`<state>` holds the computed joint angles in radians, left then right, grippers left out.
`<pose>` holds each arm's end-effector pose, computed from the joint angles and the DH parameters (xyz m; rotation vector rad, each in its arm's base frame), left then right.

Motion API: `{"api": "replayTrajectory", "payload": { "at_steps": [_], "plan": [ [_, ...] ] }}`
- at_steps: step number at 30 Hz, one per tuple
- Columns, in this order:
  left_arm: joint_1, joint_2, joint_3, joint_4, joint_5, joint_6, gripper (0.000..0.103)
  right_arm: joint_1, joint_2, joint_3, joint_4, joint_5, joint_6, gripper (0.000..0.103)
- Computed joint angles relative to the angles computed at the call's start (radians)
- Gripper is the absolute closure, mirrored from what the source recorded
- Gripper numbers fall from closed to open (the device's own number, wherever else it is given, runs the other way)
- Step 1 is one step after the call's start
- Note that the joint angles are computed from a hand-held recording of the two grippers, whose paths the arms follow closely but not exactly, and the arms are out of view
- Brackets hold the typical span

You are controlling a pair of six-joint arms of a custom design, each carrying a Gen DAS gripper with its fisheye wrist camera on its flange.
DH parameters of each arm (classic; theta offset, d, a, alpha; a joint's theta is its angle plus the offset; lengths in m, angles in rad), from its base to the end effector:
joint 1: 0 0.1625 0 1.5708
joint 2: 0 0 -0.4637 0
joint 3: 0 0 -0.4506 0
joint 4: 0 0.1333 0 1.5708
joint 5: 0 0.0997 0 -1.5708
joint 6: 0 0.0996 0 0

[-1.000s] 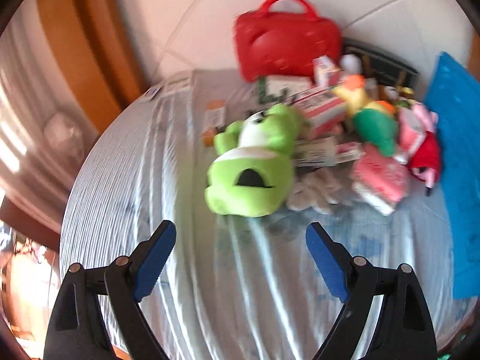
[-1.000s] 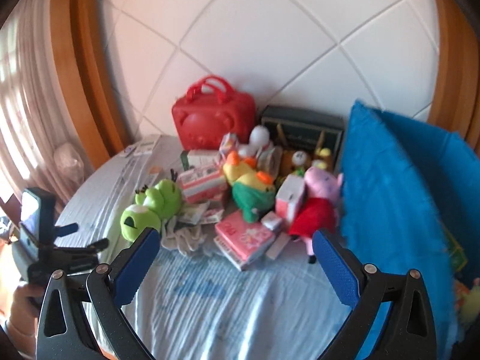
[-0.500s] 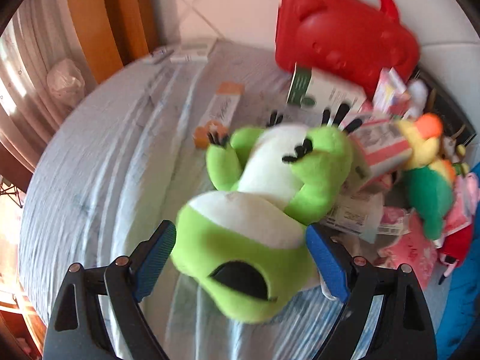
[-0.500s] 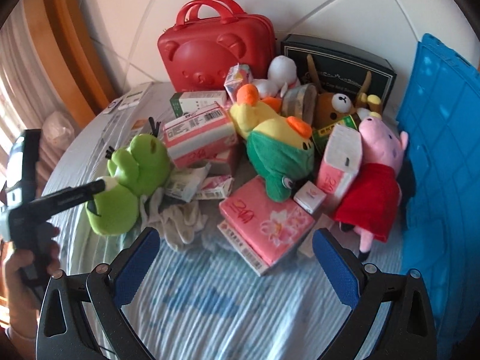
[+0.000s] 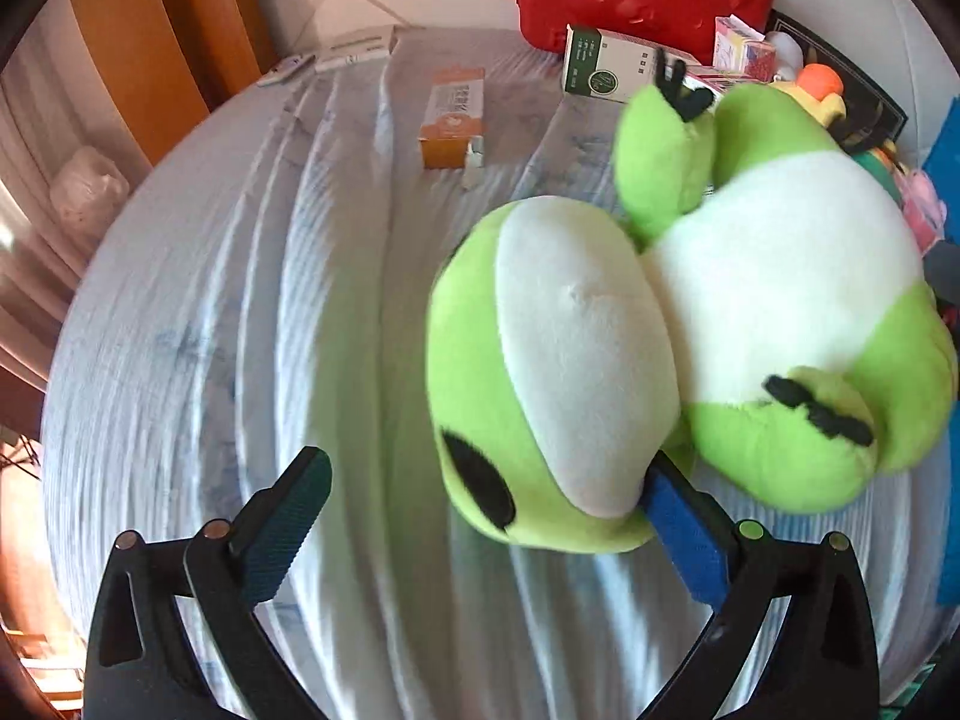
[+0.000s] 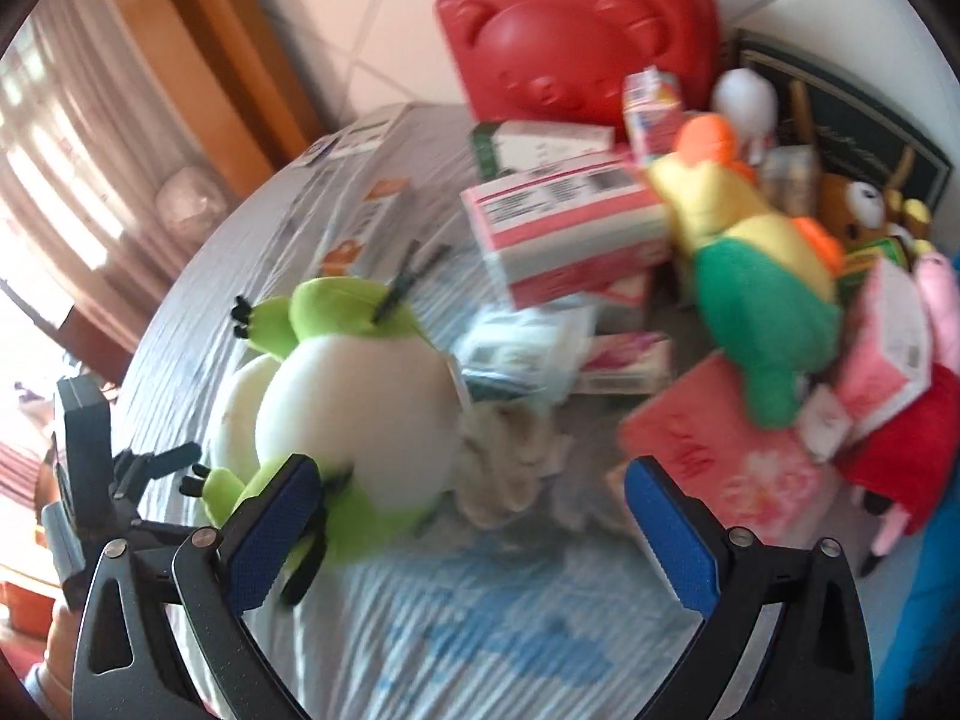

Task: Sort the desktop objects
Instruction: 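Grasp the large green plush frog with both tools from either side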

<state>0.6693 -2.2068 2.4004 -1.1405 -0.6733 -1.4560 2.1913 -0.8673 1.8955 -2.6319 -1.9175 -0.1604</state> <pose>-0.0348 -0.2968 0.3402 -0.2681 2.1653 -0.6937 0.4503 -0.4591 0.0399 1.0610 -2.5990 0.1571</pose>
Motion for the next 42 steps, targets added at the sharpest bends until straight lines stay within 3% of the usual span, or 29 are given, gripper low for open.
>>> {"api": "replayTrajectory", "payload": {
  "at_steps": [3,8,13,16,21,29,30,31,32,34,36,42],
  "plan": [
    [-0.036,-0.023,0.008,-0.005,-0.01,0.004,0.0,0.006,0.01,0.017,-0.004,0.045,0.028,0.0],
    [-0.081,0.015,0.02,-0.08,0.0,0.053,0.0,0.011,0.003,0.051,0.015,-0.003,0.101,0.0],
    [-0.062,0.067,0.028,-0.202,-0.001,0.142,0.0,0.007,-0.032,0.093,0.017,-0.065,0.152,0.0],
    [-0.026,0.119,0.024,-0.196,0.017,0.175,0.0,-0.005,-0.053,0.118,0.016,-0.055,0.181,0.0],
    [0.011,0.094,0.054,-0.245,-0.018,0.235,0.0,-0.015,-0.052,0.14,0.031,-0.03,0.198,0.0],
    [0.065,0.053,0.105,-0.466,-0.014,0.392,0.0,-0.025,0.021,0.111,0.019,-0.029,0.175,0.0],
    [0.071,0.048,0.112,-0.501,-0.022,0.415,0.005,-0.026,0.026,0.108,0.012,-0.029,0.17,0.0],
    [0.073,0.04,0.119,-0.536,-0.032,0.442,0.013,-0.023,0.032,0.103,0.004,-0.04,0.159,0.002],
    [0.067,0.045,0.118,-0.533,-0.032,0.436,0.015,-0.018,0.037,0.1,-0.004,-0.055,0.15,0.021],
    [0.042,0.056,0.111,-0.489,-0.018,0.407,0.026,-0.008,0.041,0.09,0.007,-0.063,0.14,0.03],
    [0.013,0.056,0.1,-0.43,-0.006,0.354,0.029,0.003,0.038,0.088,0.011,-0.076,0.127,0.042],
    [-0.127,0.015,0.073,-0.266,0.0,0.211,0.03,0.026,-0.025,0.129,-0.028,-0.071,0.099,0.047]
  ]
}}
